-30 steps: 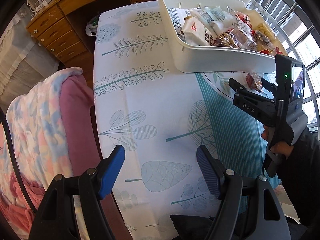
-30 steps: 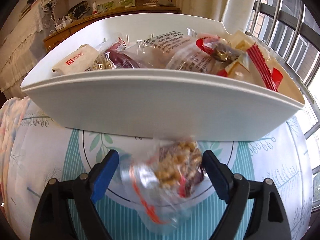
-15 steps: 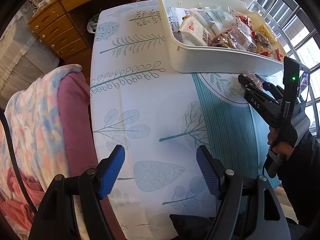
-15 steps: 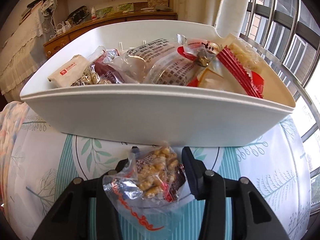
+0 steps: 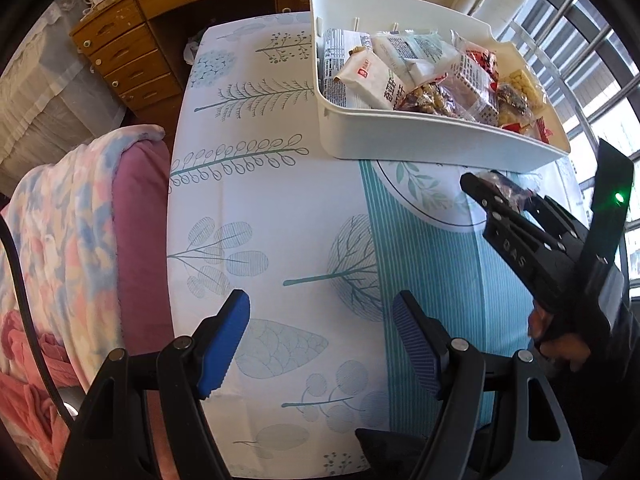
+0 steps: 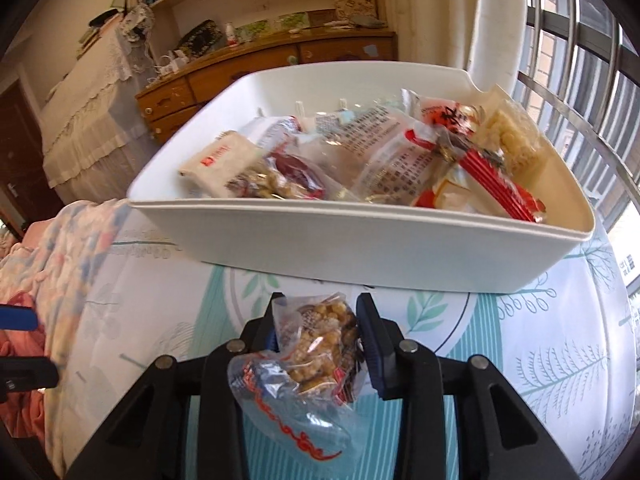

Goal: Organize snacks
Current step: 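Lift nut packet over the basket rim with right tool and release it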

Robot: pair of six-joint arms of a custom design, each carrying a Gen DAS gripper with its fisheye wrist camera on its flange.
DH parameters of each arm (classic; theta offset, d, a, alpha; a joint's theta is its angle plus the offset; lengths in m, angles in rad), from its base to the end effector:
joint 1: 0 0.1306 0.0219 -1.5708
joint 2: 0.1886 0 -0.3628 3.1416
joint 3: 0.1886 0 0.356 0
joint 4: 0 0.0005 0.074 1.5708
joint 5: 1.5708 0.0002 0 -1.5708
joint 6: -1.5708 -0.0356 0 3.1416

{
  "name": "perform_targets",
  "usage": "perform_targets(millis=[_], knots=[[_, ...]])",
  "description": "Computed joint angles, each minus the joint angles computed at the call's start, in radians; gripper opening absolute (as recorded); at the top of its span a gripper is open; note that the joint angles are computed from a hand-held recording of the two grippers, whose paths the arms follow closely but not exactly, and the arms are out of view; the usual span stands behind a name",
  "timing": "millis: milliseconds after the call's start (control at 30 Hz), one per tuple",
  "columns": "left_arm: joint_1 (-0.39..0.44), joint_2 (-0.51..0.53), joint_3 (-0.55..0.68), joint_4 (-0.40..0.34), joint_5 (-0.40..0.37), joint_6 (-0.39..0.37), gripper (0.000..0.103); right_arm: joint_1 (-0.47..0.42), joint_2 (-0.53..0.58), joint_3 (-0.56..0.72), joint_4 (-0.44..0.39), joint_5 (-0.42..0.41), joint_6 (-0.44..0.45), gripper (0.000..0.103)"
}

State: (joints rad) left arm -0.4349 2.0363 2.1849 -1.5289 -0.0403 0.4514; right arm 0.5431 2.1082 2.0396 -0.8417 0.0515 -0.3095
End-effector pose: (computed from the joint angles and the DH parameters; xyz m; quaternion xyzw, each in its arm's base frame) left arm 0.5584 -0.2584 0.3636 -0.0101 0.9952 -0.0227 0.0945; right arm 0.5876 0.3520 0.2909 -0.1019 0.9402 0.1119 0.3052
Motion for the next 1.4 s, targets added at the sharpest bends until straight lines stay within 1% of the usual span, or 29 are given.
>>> perform_targets(millis=[100, 233, 467, 667, 833, 900, 1067, 1133, 1233, 1267, 1300, 1333, 1367, 1400], knots=[[-0.007, -0.002, 0.002, 0.007, -0.006, 0.042, 0.073, 0.001, -0.031, -0.013, 0.012, -0.048, 0.039, 0.036], [-0.019, -0.008, -0.002, 0.02, -0.015, 0.096, 0.073, 0.001, -0.074, -0.027, 0.028, -0.092, 0.095, 0.036], [-0.044, 0.0, 0.009, 0.028, -0.025, 0.187, 0.073, -0.015, -0.112, 0.01, 0.037, -0.132, 0.199, 0.036], [-0.072, 0.013, 0.027, 0.039, -0.041, 0.278, 0.073, -0.049, -0.082, 0.11, 0.037, -0.163, 0.276, 0.036], [-0.096, 0.019, 0.028, 0.066, -0.062, 0.371, 0.073, -0.078, -0.003, 0.248, 0.021, -0.166, 0.306, 0.036], [-0.107, 0.018, 0.025, 0.082, -0.076, 0.411, 0.073, -0.089, 0.03, 0.302, 0.004, -0.171, 0.318, 0.036], [-0.137, 0.002, 0.014, 0.089, -0.124, 0.52, 0.073, -0.119, 0.143, 0.488, -0.096, -0.191, 0.343, 0.037], [-0.146, -0.009, 0.005, 0.083, -0.137, 0.552, 0.073, -0.128, 0.199, 0.582, -0.156, -0.197, 0.346, 0.037], [-0.155, -0.024, -0.008, 0.07, -0.154, 0.584, 0.073, -0.135, 0.262, 0.687, -0.231, -0.186, 0.34, 0.037], [-0.156, -0.027, -0.011, 0.063, -0.158, 0.591, 0.073, -0.136, 0.271, 0.698, -0.243, -0.178, 0.337, 0.038], [-0.155, -0.03, -0.01, 0.054, -0.161, 0.594, 0.073, -0.135, 0.284, 0.719, -0.264, -0.167, 0.335, 0.039], [-0.154, -0.031, -0.007, 0.049, -0.163, 0.593, 0.073, -0.134, 0.29, 0.729, -0.276, -0.153, 0.33, 0.047], [-0.152, -0.034, -0.006, 0.046, -0.166, 0.588, 0.073, -0.133, 0.28, 0.709, -0.267, -0.139, 0.32, 0.061], [-0.15, -0.034, 0.0, 0.044, -0.173, 0.578, 0.073, -0.133, 0.255, 0.661, -0.24, -0.133, 0.305, 0.068]])
